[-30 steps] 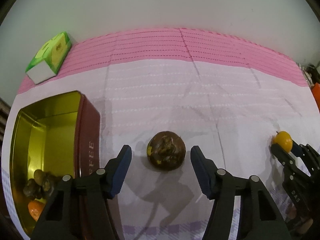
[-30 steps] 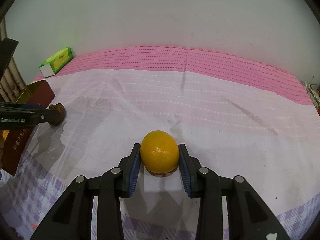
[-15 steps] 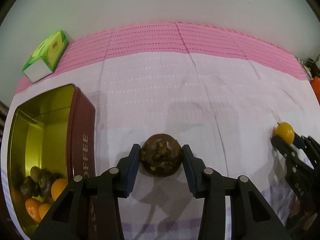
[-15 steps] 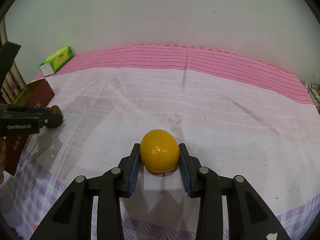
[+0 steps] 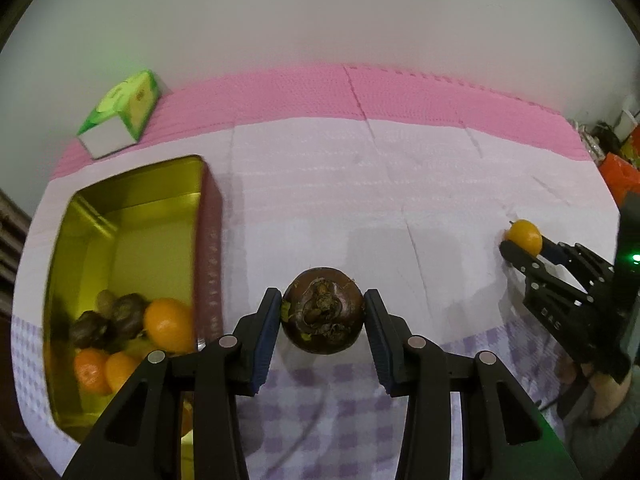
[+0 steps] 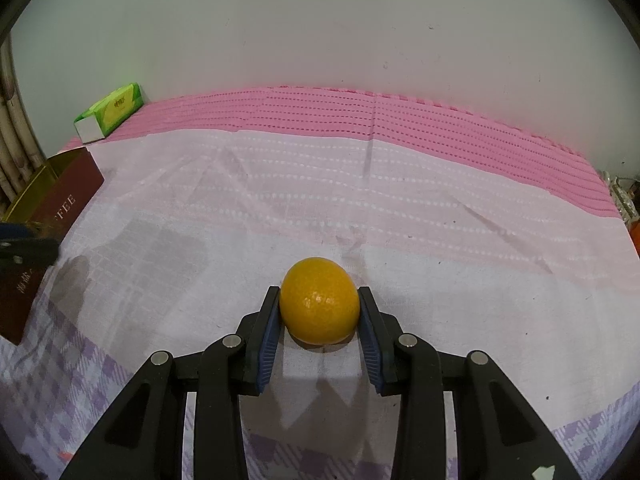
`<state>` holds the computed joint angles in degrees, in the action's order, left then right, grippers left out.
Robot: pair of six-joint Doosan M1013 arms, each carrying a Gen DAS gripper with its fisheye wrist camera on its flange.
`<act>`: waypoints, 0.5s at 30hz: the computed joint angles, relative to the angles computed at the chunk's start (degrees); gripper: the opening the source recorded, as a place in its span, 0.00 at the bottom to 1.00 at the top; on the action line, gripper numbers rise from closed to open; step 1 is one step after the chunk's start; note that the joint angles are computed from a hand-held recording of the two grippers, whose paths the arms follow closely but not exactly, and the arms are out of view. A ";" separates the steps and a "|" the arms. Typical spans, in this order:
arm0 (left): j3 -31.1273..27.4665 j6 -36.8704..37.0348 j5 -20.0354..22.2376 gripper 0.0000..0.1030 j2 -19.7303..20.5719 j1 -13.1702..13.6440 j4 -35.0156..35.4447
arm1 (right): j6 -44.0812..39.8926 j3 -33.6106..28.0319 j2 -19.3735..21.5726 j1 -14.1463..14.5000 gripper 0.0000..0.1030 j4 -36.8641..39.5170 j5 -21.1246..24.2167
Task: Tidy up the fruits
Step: 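Carry the dark brown fruit into the gold tin with the left gripper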
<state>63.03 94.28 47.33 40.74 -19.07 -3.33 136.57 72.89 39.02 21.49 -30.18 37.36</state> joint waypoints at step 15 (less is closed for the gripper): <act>6.04 -6.90 -2.89 0.42 -4.54 4.29 5.72 | 0.25 -0.16 0.12 0.12 0.33 -0.69 0.51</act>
